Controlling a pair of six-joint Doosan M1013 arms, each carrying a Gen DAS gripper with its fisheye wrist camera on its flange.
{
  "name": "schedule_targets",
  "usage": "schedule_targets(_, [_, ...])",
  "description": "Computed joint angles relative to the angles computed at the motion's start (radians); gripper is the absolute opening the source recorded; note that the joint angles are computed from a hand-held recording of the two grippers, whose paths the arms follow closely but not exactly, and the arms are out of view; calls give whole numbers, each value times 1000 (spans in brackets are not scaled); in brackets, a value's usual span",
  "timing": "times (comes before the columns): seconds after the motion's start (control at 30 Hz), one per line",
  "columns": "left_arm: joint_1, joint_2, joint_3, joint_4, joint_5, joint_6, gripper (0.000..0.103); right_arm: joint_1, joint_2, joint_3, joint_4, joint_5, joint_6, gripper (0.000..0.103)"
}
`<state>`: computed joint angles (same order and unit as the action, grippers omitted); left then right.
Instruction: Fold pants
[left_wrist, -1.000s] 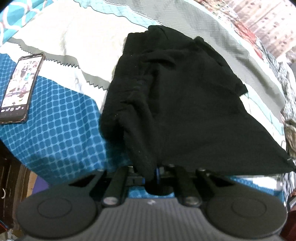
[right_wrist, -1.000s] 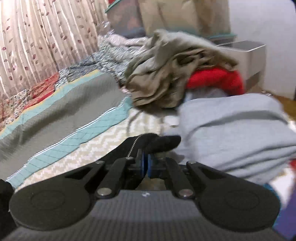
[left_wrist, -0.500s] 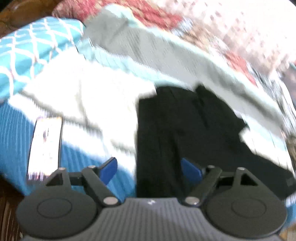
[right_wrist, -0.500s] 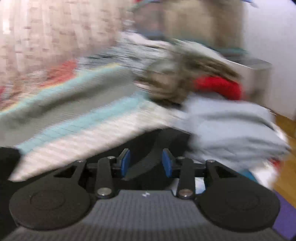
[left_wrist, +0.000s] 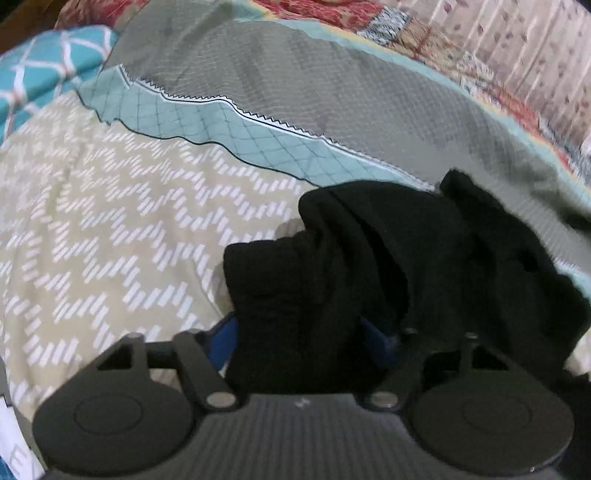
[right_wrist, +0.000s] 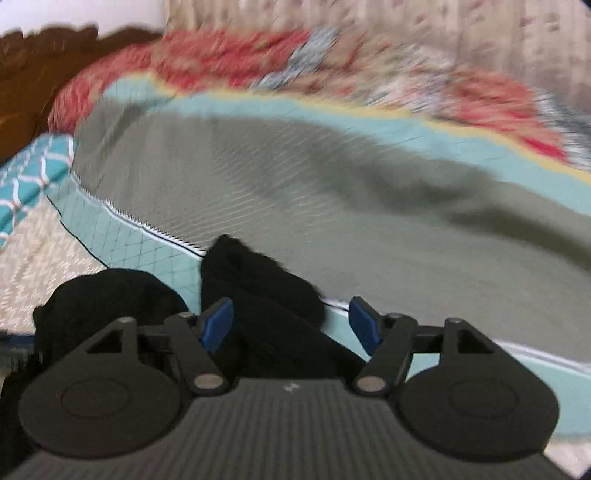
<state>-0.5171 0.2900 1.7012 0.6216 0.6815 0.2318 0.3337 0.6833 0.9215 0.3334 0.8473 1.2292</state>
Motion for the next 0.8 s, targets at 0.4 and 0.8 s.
schedule_targets(0.4, [-21, -31, 24, 122, 4, -127, 37, 21, 37, -52, -306, -74, 331, 15])
schedule_targets(0.8, [-147, -233, 186, 419, -37, -335, 36, -204, -453, 533, -857, -440, 1308, 15])
